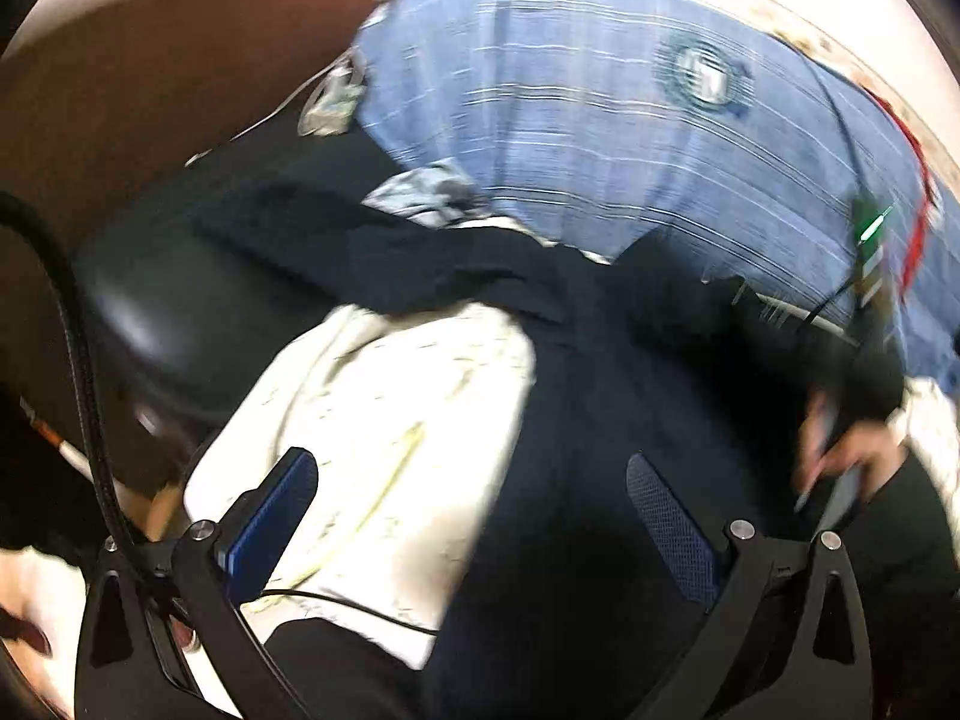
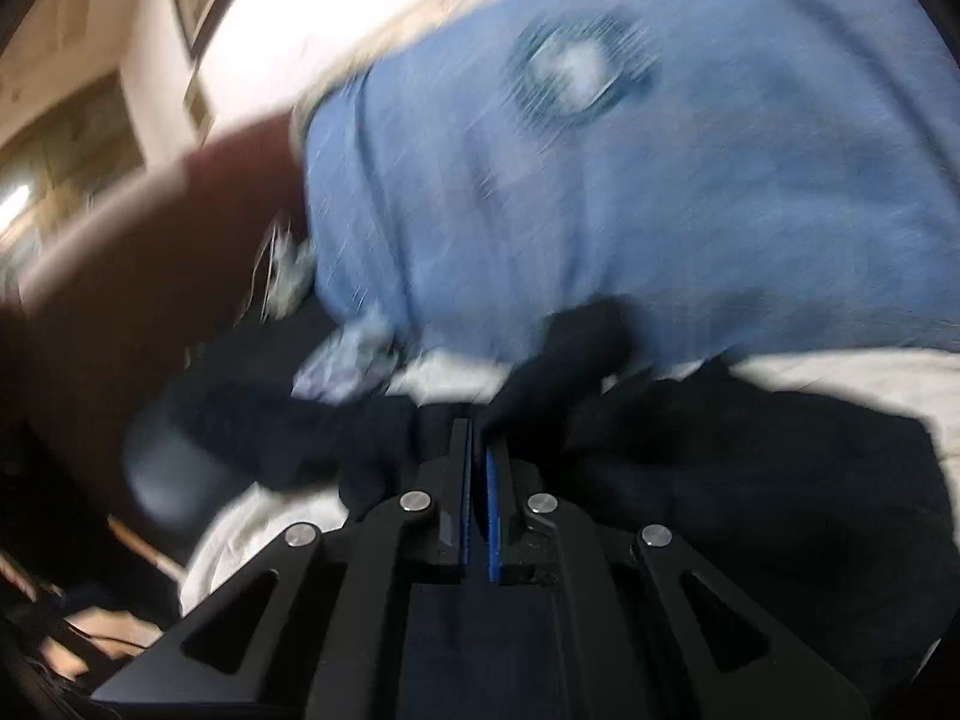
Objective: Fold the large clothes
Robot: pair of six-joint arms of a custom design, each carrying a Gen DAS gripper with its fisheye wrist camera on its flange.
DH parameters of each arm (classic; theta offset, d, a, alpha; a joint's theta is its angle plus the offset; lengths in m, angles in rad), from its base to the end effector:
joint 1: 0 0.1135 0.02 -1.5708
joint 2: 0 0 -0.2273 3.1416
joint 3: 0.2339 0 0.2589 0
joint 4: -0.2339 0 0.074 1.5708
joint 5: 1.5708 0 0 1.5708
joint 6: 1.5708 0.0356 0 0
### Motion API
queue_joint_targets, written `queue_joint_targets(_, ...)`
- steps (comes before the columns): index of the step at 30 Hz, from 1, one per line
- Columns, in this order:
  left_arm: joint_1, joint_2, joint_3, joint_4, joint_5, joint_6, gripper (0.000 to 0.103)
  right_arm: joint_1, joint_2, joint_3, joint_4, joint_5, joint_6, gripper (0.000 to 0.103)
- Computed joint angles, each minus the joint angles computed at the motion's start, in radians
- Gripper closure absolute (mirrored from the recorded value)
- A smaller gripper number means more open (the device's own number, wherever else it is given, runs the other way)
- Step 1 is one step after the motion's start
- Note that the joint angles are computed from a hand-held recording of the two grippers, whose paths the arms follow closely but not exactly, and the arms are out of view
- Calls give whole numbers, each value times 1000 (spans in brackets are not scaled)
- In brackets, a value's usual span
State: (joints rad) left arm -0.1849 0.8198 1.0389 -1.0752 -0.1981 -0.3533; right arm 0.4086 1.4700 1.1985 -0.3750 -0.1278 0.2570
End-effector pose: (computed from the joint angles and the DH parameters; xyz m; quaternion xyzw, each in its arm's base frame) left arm 0.1675 -0.0242 0.3107 -0.1129 0.9260 -0.0032 0.3602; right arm 0.3130 0.1405 0.2641 -0.0960 0.8885 0.1994 0.4019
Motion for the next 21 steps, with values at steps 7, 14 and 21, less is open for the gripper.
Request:
queue_joint_targets(7,210,-40,-42,19,114,82,0,94,6,-66,-75,78,-14,39)
queue_joint_targets(14,201,-25,-64,93,118,80,0,56,-82,-49,-67,22,94,27)
queue_joint_targets(21,168,67,-93,366,240,-5,0,40,344,162,-146,-87,228,48)
